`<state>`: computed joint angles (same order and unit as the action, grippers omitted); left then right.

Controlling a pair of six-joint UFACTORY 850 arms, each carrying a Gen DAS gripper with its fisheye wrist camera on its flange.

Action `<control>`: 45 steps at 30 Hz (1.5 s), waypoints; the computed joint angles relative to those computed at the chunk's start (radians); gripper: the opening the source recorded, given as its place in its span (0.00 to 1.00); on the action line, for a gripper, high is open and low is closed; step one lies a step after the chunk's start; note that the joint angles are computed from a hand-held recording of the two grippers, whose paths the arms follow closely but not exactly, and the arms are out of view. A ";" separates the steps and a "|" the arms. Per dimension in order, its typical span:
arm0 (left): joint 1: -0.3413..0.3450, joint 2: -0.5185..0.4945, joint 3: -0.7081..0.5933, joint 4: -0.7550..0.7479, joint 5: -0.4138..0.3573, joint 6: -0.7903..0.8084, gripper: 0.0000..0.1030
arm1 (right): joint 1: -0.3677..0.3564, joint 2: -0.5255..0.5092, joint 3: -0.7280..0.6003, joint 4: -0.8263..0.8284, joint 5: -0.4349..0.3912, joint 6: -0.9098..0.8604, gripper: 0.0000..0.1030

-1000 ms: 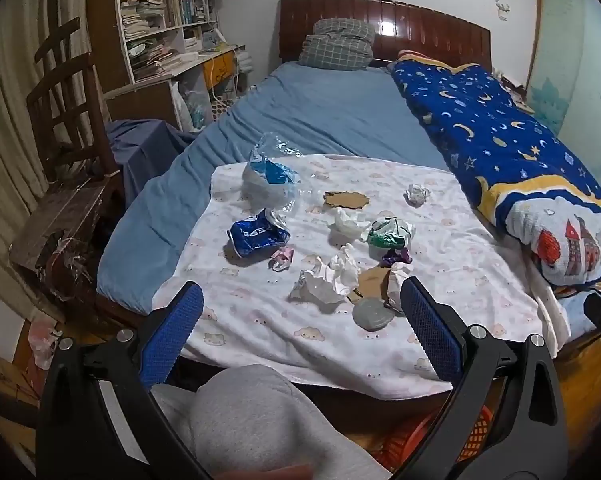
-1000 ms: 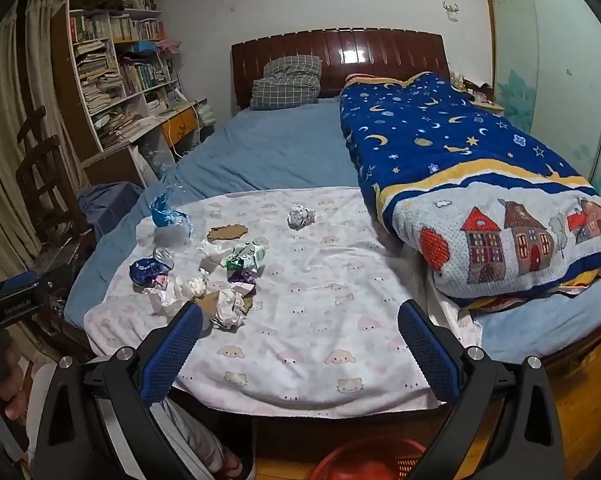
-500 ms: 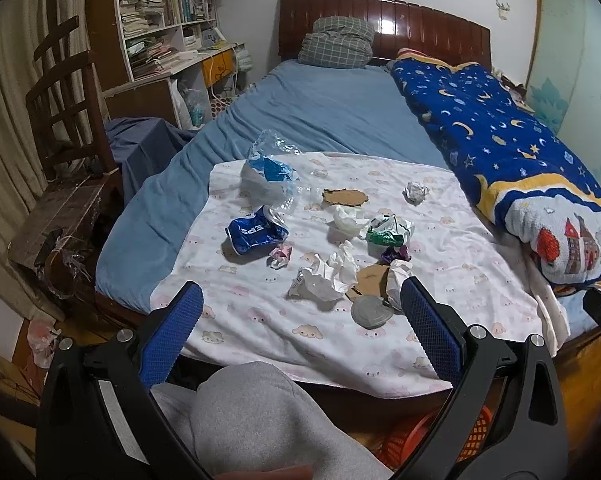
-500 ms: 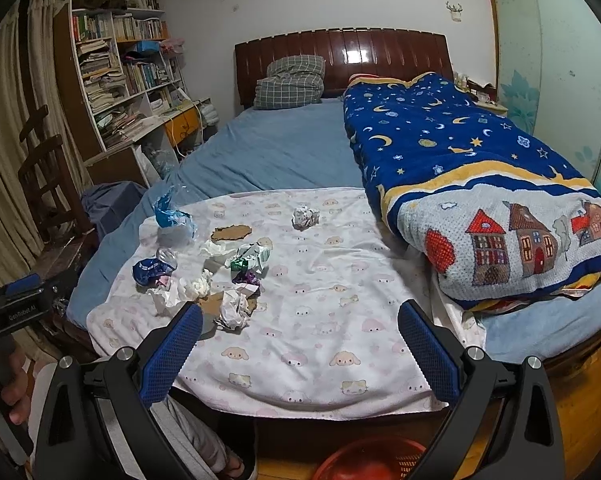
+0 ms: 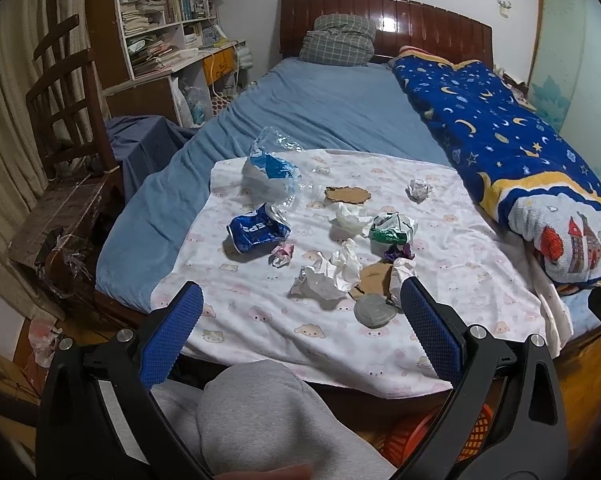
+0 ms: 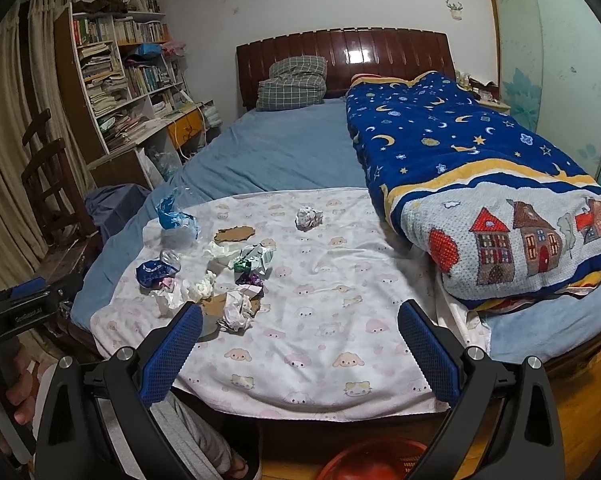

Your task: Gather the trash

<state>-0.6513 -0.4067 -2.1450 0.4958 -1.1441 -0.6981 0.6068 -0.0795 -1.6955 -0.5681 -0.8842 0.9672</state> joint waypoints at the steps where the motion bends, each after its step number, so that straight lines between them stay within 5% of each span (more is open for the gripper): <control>1: 0.002 0.000 0.002 -0.004 0.003 0.001 0.96 | -0.001 -0.001 0.002 0.004 0.006 -0.005 0.94; 9: 0.021 -0.002 0.013 -0.037 0.014 0.018 0.96 | -0.023 -0.026 0.017 0.072 0.076 -0.076 0.94; 17: 0.049 0.008 0.065 -0.048 0.016 0.010 0.96 | -0.072 -0.198 -0.083 0.280 0.181 -0.292 0.94; 31: 0.095 0.005 0.111 -0.092 0.023 0.010 0.96 | -0.132 -0.574 -0.390 0.634 0.083 -0.557 0.64; 35: 0.107 0.007 0.129 -0.123 0.052 0.020 0.96 | -0.146 -0.586 -0.381 0.739 0.087 -0.611 0.38; 45: 0.139 -0.119 -0.001 -0.291 0.022 0.135 0.96 | -0.167 -0.498 -0.288 0.827 0.158 -0.657 0.34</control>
<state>-0.5123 -0.5252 -2.1464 0.2050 -1.1224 -0.5635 0.4399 -0.5778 -1.9839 0.2586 -0.7264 0.3099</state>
